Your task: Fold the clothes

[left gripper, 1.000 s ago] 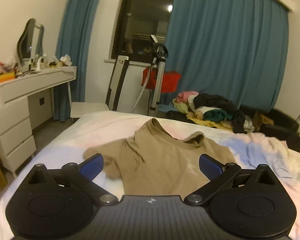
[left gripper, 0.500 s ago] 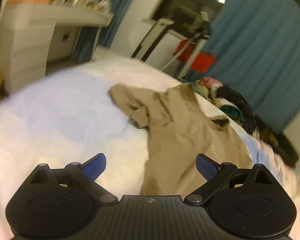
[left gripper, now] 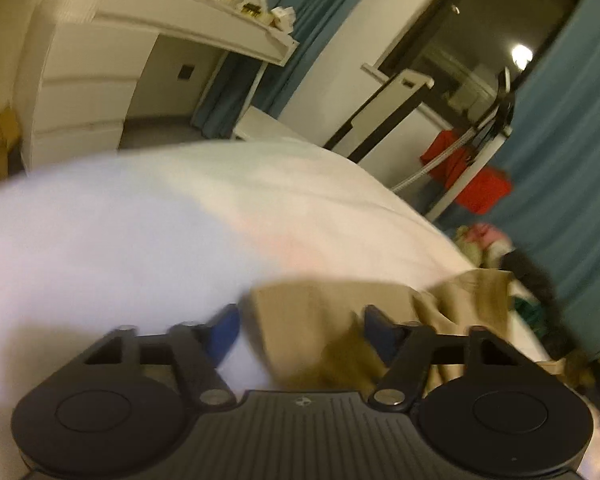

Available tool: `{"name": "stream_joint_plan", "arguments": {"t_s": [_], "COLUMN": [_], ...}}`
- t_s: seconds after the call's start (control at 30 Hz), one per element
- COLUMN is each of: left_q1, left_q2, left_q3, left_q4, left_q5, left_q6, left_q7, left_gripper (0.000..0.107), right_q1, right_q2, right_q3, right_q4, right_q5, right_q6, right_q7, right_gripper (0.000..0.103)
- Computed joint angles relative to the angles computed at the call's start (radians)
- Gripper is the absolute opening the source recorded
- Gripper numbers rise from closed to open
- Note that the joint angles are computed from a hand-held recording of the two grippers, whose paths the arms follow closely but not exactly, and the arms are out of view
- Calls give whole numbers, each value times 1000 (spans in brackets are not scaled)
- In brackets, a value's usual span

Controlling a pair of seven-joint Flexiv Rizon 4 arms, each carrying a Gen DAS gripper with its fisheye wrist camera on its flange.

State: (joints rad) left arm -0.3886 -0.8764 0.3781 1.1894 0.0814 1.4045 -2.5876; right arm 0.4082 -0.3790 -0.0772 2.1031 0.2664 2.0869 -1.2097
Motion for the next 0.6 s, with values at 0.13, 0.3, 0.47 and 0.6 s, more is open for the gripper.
{"name": "stream_joint_plan", "arguments": {"t_s": [0.13,0.3,0.47,0.6], "left_q1": [142,97,85,84], "left_q2": [2,-54,-161,-56], "left_q3": [-202,-19,90,-36], "left_q4": [-105,-395,-681,-491], "left_q5": [-30,92,194,252], "left_q6": [-160,-456,-733,-626], "left_q7": [312,248,189,246], "left_gripper": [9,7,9,44], "right_q1": [0,11,69,145], "right_q2": [-18,-25,-15,-15], "right_q3": [-5,-22,-81,-155], "right_q4": [-24,-27,-19,-16], "right_q5": [-13,-22,11,61], "right_q6": [-21,-33,-43,-26], "right_q7": [2,-5,-44,-130], "right_gripper": [90,90,90,90]}}
